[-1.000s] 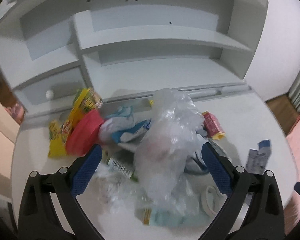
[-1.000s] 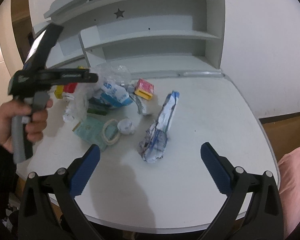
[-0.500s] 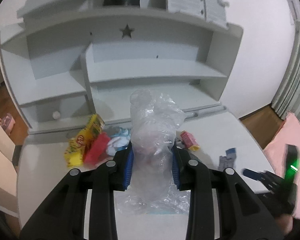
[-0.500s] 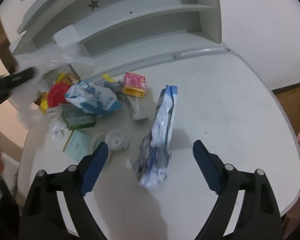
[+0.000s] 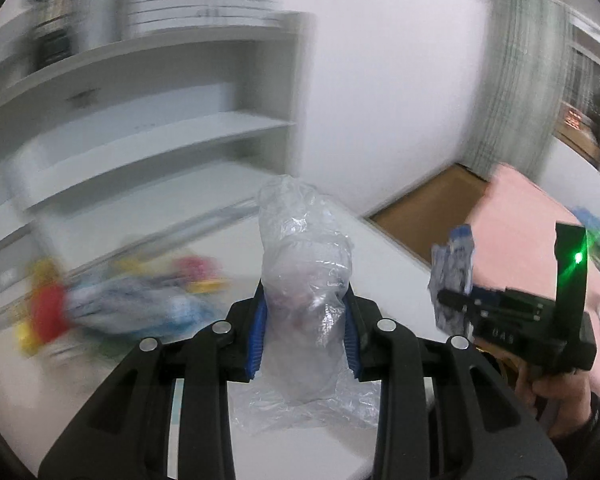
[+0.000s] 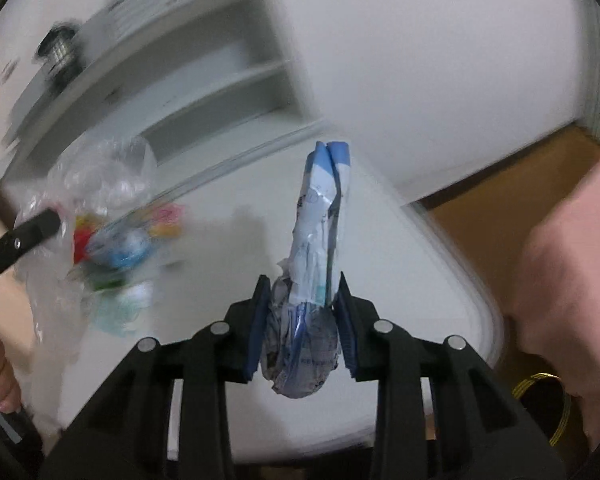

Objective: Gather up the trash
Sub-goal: 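Carry both items to the black bin and open both tools to drop them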

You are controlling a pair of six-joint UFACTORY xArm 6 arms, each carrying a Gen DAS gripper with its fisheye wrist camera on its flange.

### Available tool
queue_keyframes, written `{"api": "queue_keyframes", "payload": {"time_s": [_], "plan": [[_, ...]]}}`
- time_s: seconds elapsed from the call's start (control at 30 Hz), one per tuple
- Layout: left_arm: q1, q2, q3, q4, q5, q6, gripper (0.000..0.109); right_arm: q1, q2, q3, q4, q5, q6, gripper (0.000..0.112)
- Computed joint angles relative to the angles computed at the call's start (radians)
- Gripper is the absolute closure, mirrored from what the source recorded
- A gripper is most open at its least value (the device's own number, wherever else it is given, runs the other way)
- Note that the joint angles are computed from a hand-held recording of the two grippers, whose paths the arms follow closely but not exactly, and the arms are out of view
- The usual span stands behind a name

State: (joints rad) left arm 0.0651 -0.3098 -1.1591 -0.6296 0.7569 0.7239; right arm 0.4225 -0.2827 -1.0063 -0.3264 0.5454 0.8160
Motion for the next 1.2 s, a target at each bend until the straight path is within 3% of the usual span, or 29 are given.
{"api": "queue_keyframes", "payload": {"time_s": [0.2,0.27,0.4,0.57,0.67,0.77,0.87,0.97,1.0,1.1,1.2], "plan": [[-0.348,0.043,0.029,-0.036,0.018,0.04,0.077,-0.271,-0.429,0.373,-0.083,0.136,0.154,0.08],[-0.448,0.087,0.016,-0.049,0.045,0.061,0.077,-0.392,-0.562,0.491,-0.046,0.186,0.128,0.08],[-0.643,0.233,-0.018,-0.023,-0.001,0.076,0.077,-0.637,-0.742,0.681,0.104,0.255,-0.013,0.08],[-0.801,0.512,-0.177,0.05,0.017,0.066,0.077,-0.921,-0.771,0.834,0.341,0.251,-0.261,0.08],[-0.883,0.666,-0.273,0.147,-0.049,0.041,0.077,-1.016,-0.737,0.896,0.474,0.218,-0.377,0.08],[-0.924,0.739,-0.325,0.191,-0.031,0.004,0.077,-1.04,-0.666,0.909,0.498,0.182,-0.424,0.08],[-0.946,0.808,-0.386,0.213,-0.033,-0.009,0.077,-1.144,-0.557,0.89,0.572,0.13,-0.571,0.08],[-0.958,0.838,-0.418,0.214,-0.021,-0.004,0.076,-1.187,-0.563,0.896,0.592,0.135,-0.608,0.08],[-0.951,0.832,-0.411,0.205,-0.014,0.015,0.074,-1.199,-0.608,0.918,0.59,0.156,-0.611,0.08],[-0.955,0.849,-0.434,0.217,-0.015,-0.008,0.048,-1.21,-0.634,0.928,0.603,0.165,-0.618,0.08],[-0.955,0.84,-0.439,0.192,-0.003,-0.008,0.045,-1.21,-0.65,0.931,0.605,0.176,-0.619,0.08]]}}
